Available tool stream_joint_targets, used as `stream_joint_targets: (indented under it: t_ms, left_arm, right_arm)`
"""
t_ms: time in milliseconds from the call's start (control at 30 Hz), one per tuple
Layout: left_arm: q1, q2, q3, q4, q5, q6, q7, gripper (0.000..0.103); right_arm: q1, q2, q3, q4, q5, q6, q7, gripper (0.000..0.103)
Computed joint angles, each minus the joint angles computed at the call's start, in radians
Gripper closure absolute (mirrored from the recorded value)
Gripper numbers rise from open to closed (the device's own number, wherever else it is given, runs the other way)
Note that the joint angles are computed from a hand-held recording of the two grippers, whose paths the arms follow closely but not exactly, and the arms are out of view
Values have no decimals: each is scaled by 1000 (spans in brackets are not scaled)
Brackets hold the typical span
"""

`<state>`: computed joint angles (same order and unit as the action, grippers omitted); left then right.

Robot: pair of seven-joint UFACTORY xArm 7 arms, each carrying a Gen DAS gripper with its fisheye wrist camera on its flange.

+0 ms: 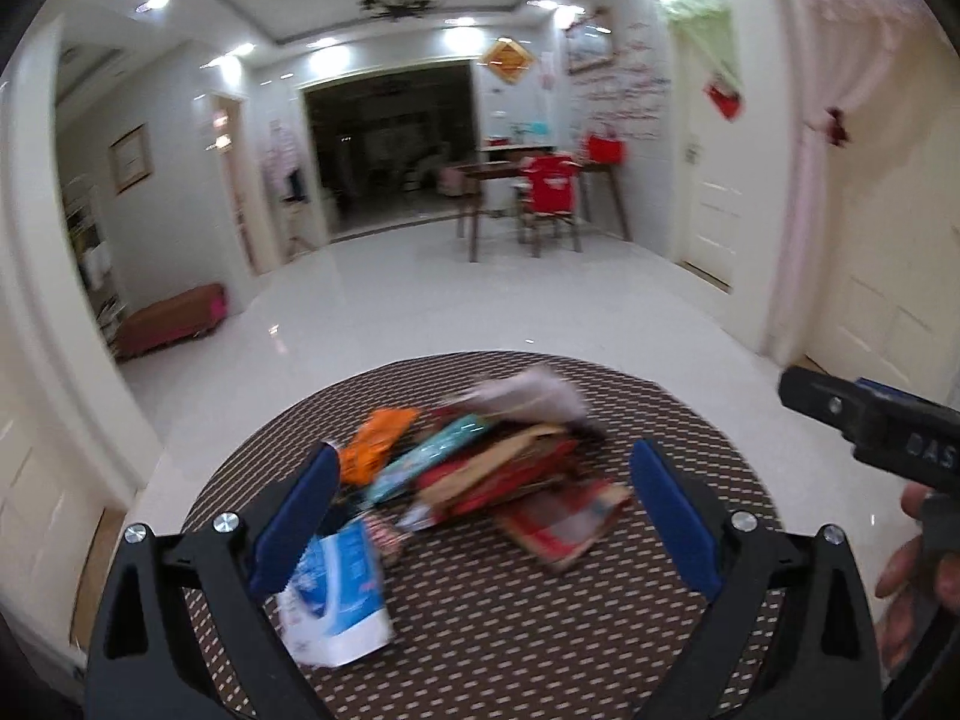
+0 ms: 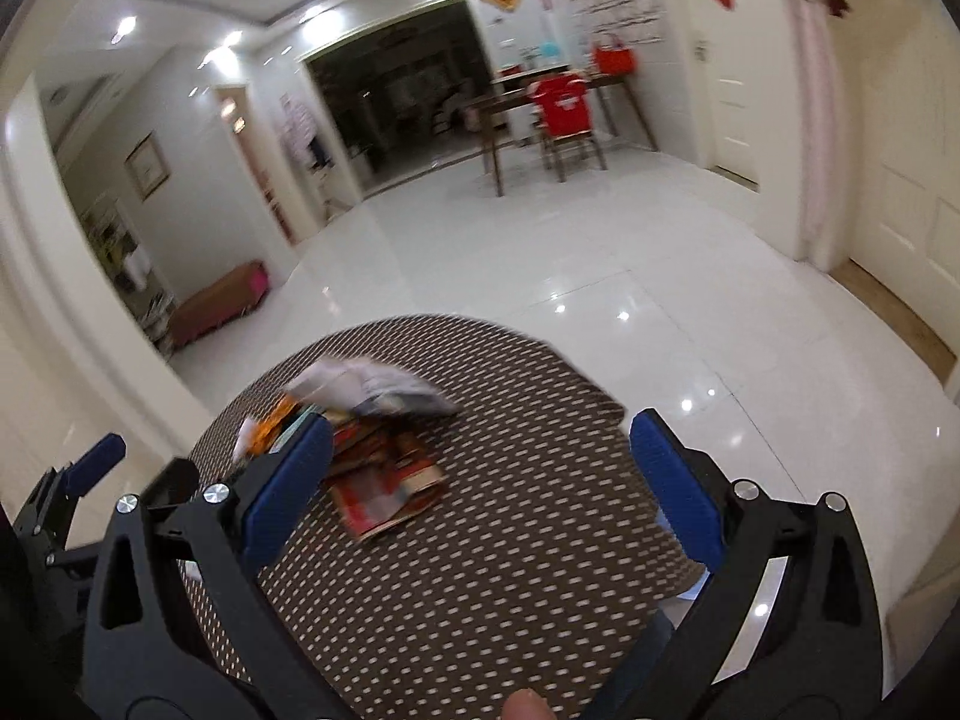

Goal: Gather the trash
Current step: 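Move both open tools back over the trash pile, then grasp the blue-and-white box with the left tool while the right tool grasps the red-white snack wrapper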

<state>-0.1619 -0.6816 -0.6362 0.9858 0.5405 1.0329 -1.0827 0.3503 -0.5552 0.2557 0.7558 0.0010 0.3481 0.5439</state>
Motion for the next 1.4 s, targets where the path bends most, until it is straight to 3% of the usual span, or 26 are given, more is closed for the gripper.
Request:
stream_joint_targets:
  t_ms: [500, 633, 767, 833, 867, 967, 1133, 1333, 1400]
  left_arm:
    - [-43, -309, 136, -344, -157, 170, -24, 8]
    - [-52, -330, 183, -413, -185, 155, -12, 8]
    - [-64, -318, 244, -463, -225, 76, 18, 8]
    - [-76, -311, 277, -491, -252, 14, 38, 22]
    - [-86, -293, 300, -506, -278, -27, 53, 43]
    - [-93, -303, 327, -534, -317, -109, 79, 75]
    - [-92, -334, 328, -550, -353, -139, 125, 81]
    - [-96, -507, 315, -589, -385, -19, 133, 84]
    - [-81, -550, 320, -594, -386, 14, 138, 84]
  right_arm:
    - [68, 138, 62, 59, -50, 82, -11, 6]
    - [83, 170, 68, 70, -59, 94, -7, 6]
    - [87, 203, 69, 83, -77, 106, 4, 6]
    - [92, 219, 67, 92, -80, 109, 7, 6]
    - [96, 225, 65, 96, -80, 111, 5, 6]
    - [116, 238, 56, 109, -69, 114, -14, 6]
    - [161, 278, 47, 138, -28, 95, -69, 6]
    - [242, 380, 39, 217, 73, 58, -209, 6]
    - [264, 432, 43, 262, 108, 54, -259, 15]
